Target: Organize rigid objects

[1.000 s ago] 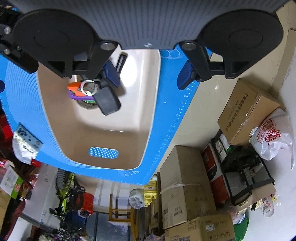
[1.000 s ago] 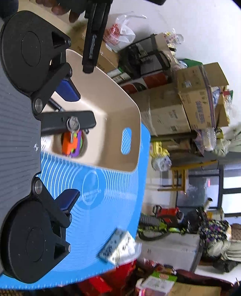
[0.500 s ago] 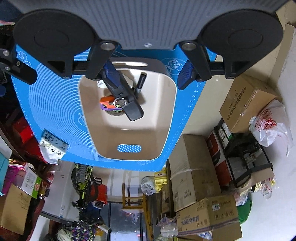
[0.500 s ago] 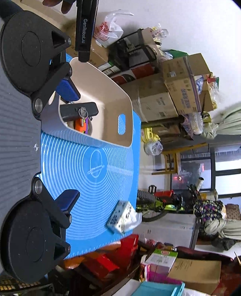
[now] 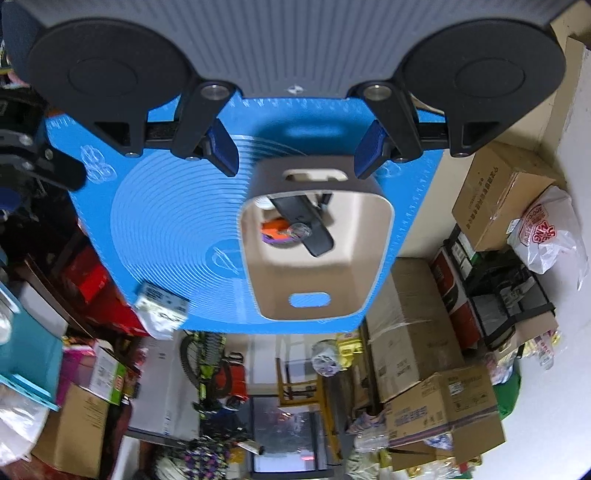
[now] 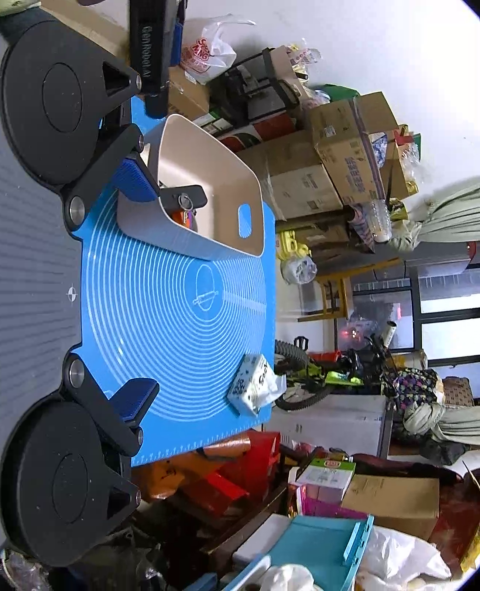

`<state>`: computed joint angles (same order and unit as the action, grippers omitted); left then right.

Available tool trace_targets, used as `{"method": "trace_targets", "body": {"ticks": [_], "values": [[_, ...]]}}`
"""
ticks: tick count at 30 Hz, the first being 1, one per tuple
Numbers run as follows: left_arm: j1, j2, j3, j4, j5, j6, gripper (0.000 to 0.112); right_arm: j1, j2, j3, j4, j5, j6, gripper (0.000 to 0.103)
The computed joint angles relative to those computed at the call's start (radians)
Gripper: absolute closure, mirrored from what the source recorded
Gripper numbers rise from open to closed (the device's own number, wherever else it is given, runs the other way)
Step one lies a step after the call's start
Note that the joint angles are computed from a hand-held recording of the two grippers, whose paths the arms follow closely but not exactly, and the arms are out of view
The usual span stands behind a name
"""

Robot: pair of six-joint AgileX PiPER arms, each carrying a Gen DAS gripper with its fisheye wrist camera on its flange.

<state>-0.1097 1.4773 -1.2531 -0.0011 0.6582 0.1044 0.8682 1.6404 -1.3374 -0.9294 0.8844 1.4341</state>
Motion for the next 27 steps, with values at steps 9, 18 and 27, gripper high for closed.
{"method": "trace_targets", "body": {"ticks": [9, 18, 27], "values": [[-0.046, -0.127, 0.127, 0.000, 0.007, -0.001, 0.042, 0.086, -0.123, 0.124, -0.024, 0.074, 0.116, 0.003], [-0.077, -0.214, 0.205, 0.025, 0.014, -0.027, 0.042, 0.174, -0.170, 0.141, -0.043, 0.171, 0.147, 0.003], [-0.071, -0.264, 0.247, 0.005, 0.018, -0.003, 0.042, 0.223, -0.186, 0.139, -0.019, 0.212, 0.139, 0.003]]}}
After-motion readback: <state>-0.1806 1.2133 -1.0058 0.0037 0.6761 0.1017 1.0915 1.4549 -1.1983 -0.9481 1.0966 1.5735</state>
